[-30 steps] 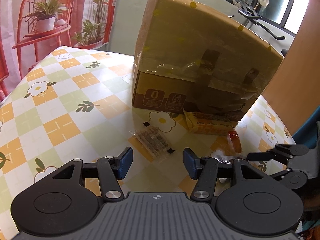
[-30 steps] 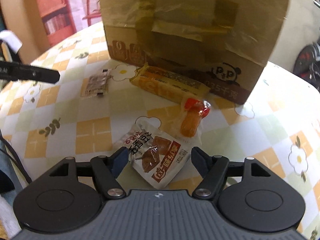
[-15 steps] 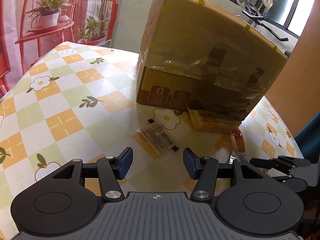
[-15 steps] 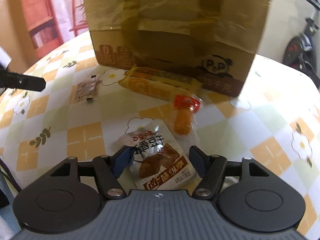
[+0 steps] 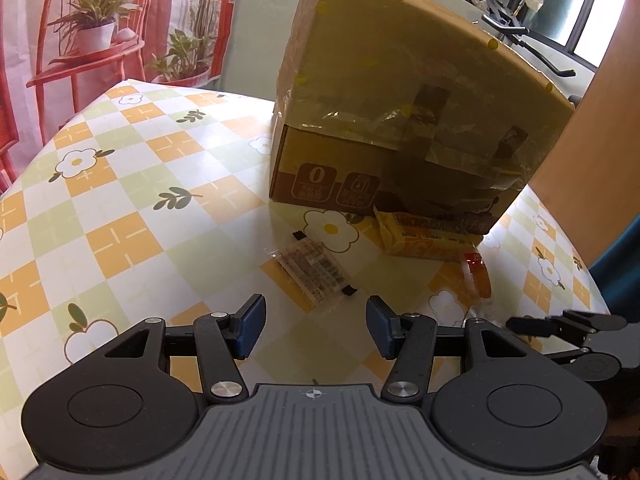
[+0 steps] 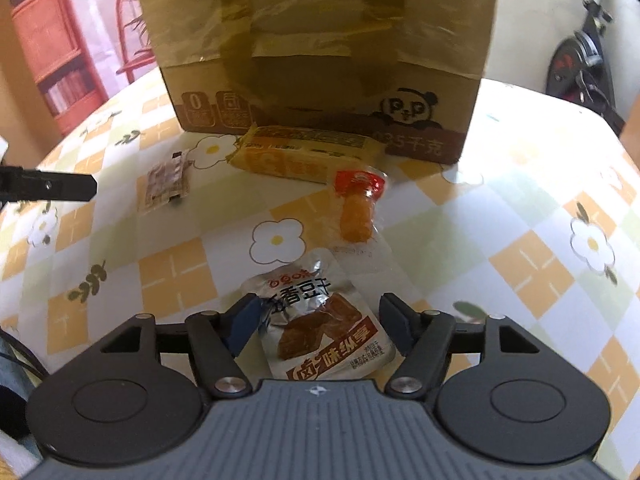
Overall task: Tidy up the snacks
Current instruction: 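Lower the right tool over the dried tofu packet while the left tool approaches the small cracker packet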
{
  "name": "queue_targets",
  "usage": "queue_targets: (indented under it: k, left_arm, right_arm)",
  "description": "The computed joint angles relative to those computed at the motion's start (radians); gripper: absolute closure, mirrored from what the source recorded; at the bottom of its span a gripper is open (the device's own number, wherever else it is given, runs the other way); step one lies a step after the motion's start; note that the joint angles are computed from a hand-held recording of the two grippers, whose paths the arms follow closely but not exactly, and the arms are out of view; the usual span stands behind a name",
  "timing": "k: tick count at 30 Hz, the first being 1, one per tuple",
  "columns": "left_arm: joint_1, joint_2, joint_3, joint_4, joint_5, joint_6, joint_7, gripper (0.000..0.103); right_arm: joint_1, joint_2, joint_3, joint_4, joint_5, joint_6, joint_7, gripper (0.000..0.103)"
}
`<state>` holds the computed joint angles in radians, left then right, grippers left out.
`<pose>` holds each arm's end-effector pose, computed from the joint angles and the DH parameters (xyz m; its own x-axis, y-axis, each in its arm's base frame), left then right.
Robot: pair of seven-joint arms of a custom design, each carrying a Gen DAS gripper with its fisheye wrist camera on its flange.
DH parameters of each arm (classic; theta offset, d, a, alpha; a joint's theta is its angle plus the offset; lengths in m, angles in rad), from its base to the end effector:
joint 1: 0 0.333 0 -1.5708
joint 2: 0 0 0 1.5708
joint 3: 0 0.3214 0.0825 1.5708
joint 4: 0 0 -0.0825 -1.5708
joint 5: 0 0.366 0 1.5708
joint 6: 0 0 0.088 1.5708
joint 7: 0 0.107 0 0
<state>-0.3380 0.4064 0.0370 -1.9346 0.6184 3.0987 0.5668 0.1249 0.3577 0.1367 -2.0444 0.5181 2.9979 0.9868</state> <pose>0.6053 -0.2411 0.3711 -0.0041 -0.9730 0.2308 -0.7407 -0.1521 -0.6543 0.6125 0.1210 0.3450 0.3438 -0.9368 -0.0644 -0.7740 -0.2438 -0.5843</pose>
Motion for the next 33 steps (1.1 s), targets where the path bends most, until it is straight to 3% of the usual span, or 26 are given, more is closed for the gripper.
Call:
queue_targets:
  k: [3, 7, 8, 9, 14, 18, 19, 24, 27, 31, 33]
  left_arm:
    - [-0.004, -0.001, 0.005, -0.001, 0.0, -0.005, -0.006, 0.045]
    - [-0.002, 0.002, 0.002, 0.003, 0.003, -0.014, -0.008, 0.045]
    - [0.004, 0.003, -0.005, 0.005, -0.001, -0.018, -0.004, 0.045]
    - [0.011, 0.006, -0.012, 0.007, -0.006, -0.021, 0.002, 0.045]
    - [0.031, 0.031, -0.035, 0.038, -0.035, -0.035, 0.025, 0.045]
    - [0.044, 0.072, -0.052, 0.093, -0.064, -0.056, 0.052, 0.045]
    - [0.036, 0.086, -0.043, 0.113, -0.064, -0.065, 0.051, 0.045]
    - [0.043, 0.16, -0.067, 0.228, -0.103, -0.148, 0.085, 0.045]
    - [-0.007, 0.199, -0.022, 0.303, -0.095, -0.212, 0.028, 0.045]
    - [-0.014, 0.253, -0.041, 0.398, -0.093, -0.298, 0.012, 0.044]
    - [-0.044, 0.272, -0.022, 0.437, -0.052, -0.335, 0.002, 0.042]
  right_arm:
    - [-0.016, 0.017, 0.026, 0.001, -0.011, 0.035, -0.063, 0.029]
    - [-0.15, 0.043, 0.187, -0.011, 0.099, 0.119, -0.238, 0.033]
    - [-0.171, 0.045, 0.212, -0.016, 0.12, 0.138, -0.261, 0.042]
    - [-0.181, 0.047, 0.226, -0.022, 0.138, 0.166, -0.267, 0.047]
    - [-0.243, 0.052, 0.294, -0.047, 0.167, 0.248, -0.232, 0.05]
    - [-0.41, 0.079, 0.463, -0.074, 0.145, 0.31, -0.216, 0.051]
    - [-0.428, 0.084, 0.481, -0.08, 0.129, 0.321, -0.211, 0.051]
    - [-0.497, 0.11, 0.553, -0.112, 0.044, 0.39, -0.168, 0.051]
    - [-0.524, 0.117, 0.574, -0.125, -0.005, 0.407, -0.133, 0.051]
    - [-0.526, 0.118, 0.566, -0.14, -0.065, 0.426, -0.093, 0.051]
    - [-0.512, 0.115, 0.548, -0.144, -0.091, 0.43, -0.076, 0.051]
